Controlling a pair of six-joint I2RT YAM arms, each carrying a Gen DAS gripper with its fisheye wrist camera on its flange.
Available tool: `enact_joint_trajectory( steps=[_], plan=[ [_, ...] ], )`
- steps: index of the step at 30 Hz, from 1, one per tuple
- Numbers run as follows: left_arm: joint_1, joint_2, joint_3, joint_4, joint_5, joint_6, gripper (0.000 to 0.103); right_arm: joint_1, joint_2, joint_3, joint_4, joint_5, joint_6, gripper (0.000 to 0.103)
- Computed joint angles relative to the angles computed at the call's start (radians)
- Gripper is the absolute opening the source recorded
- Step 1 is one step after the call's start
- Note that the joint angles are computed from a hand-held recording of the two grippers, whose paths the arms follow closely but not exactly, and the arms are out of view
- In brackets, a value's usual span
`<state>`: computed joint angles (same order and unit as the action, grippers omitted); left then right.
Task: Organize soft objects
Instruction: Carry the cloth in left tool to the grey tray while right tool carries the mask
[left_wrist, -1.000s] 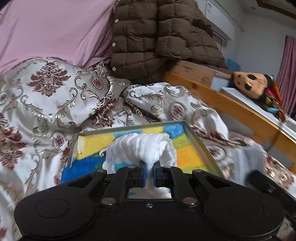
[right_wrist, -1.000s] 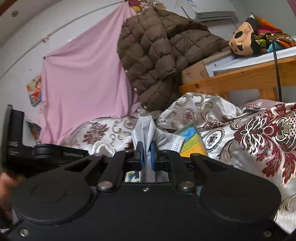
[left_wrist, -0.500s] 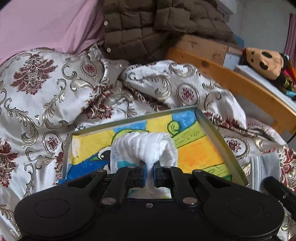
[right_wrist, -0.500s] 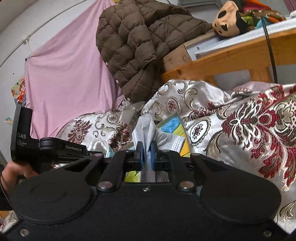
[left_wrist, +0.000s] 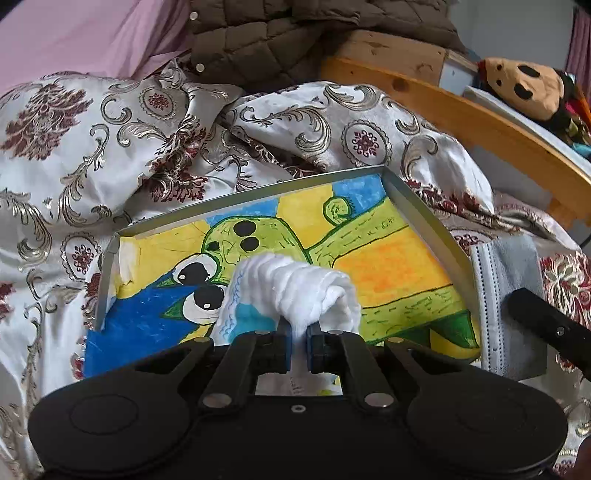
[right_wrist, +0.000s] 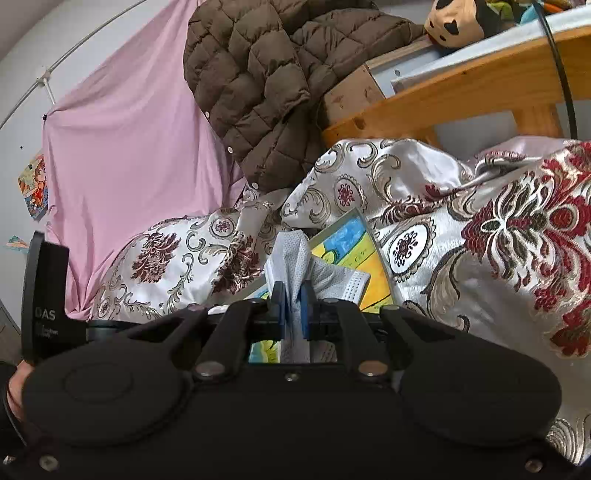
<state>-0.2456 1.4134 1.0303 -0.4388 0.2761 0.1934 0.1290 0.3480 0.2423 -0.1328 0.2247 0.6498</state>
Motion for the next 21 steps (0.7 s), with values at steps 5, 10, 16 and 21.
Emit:
enact_joint_trajectory(
  steps=[5,10,16,21],
  plan=[
    [0.007,-0.005,-0.062,0.072,0.037,-0.026,0.008,-0.021,0.117,-0.008,0.104,-0.024,-0.011,0.003],
    [-0.008,0.036,-0.057,0.083,0.051,-0.059,0.008,-0.029,0.233,-0.009,0.22,-0.022,0.0,0.003],
    [-0.019,0.071,-0.024,0.052,0.054,-0.087,0.008,-0.098,0.417,0.1,0.195,-0.096,0.036,0.003],
    [-0.001,0.103,0.004,0.03,0.067,-0.099,0.009,-0.175,0.565,0.229,0.16,-0.178,-0.041,0.003]
  ],
)
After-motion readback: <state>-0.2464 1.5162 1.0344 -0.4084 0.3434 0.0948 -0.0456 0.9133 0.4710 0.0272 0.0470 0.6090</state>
